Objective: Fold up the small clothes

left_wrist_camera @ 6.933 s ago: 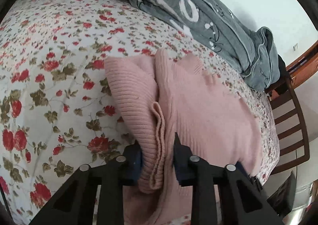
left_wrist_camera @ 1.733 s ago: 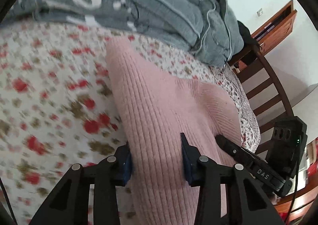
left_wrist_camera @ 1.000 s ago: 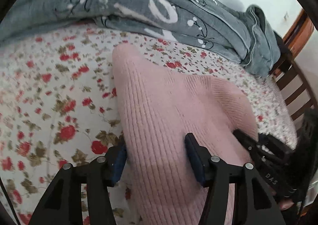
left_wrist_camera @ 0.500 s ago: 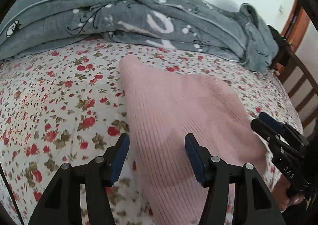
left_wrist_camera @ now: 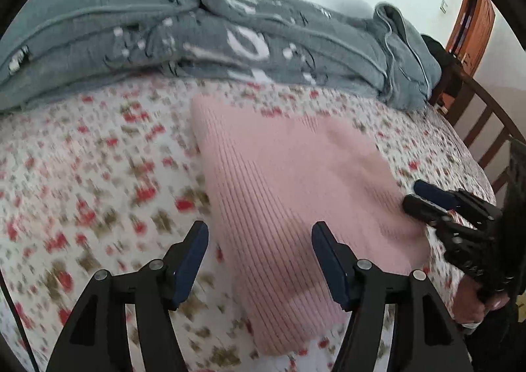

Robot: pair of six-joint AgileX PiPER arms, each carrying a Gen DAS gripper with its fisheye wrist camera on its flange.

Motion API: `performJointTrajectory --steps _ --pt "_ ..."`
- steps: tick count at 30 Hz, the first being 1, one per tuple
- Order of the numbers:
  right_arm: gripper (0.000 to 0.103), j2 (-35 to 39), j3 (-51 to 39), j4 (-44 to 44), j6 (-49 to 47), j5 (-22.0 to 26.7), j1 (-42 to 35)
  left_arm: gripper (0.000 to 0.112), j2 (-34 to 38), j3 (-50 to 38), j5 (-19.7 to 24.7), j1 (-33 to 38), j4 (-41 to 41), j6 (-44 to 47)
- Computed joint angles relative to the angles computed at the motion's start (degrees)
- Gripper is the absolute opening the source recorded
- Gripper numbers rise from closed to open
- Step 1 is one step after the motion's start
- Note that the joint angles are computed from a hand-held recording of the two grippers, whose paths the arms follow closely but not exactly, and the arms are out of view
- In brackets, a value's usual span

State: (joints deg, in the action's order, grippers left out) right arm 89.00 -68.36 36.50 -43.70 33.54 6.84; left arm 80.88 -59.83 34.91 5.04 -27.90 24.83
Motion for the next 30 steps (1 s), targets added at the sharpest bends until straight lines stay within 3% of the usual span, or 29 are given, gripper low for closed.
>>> performJointTrajectory --steps 7,9,11,14,18,20,22,27,30 --pt "0.038 11.03 -14.15 0.48 3.09 -1.26 2.51 0.064 12.83 -16.07 1.98 0.57 -2.45 1.61" --pt "0.021 15.72 -18.62 -1.63 4.65 0.79 3.26 0.062 18.23 -21.91 5.70 1.18 -4.77 3.31" --pt "0.018 21.00 -23.20 -6.06 8.93 3.46 3.71 0.062 23.37 -26.81 7.78 0.79 -3.42 1.75" --pt "0.018 24.98 -25.23 -5.78 11.22 4.96 2.64 0.059 26.67 -27.51 5.81 -1.02 0.59 -1.14" --pt "0.019 24.70 -26.05 -5.02 11.62 6.90 1.94 0.059 22.94 -20.18 -2.15 -3.66 5.83 -1.85" --pt "0.020 22.48 -23.83 -4.79 12.08 6.05 1.91 0.059 20.79 -18.24 -2.12 -3.63 6.76 -3.07" --pt "0.020 17.50 -17.83 1.09 6.50 4.10 1.06 0.059 18.17 -16.17 -0.83 -2.66 4.68 -2.03" --pt "0.022 4.65 0.63 12.55 -13.82 -6.08 1.12 0.061 8.45 -5.10 -1.46 0.39 -5.11 4.26" --pt "0.022 1.34 8.38 3.16 -8.62 -15.17 2.77 0.061 3.20 1.06 -2.45 1.10 -6.98 5.17"
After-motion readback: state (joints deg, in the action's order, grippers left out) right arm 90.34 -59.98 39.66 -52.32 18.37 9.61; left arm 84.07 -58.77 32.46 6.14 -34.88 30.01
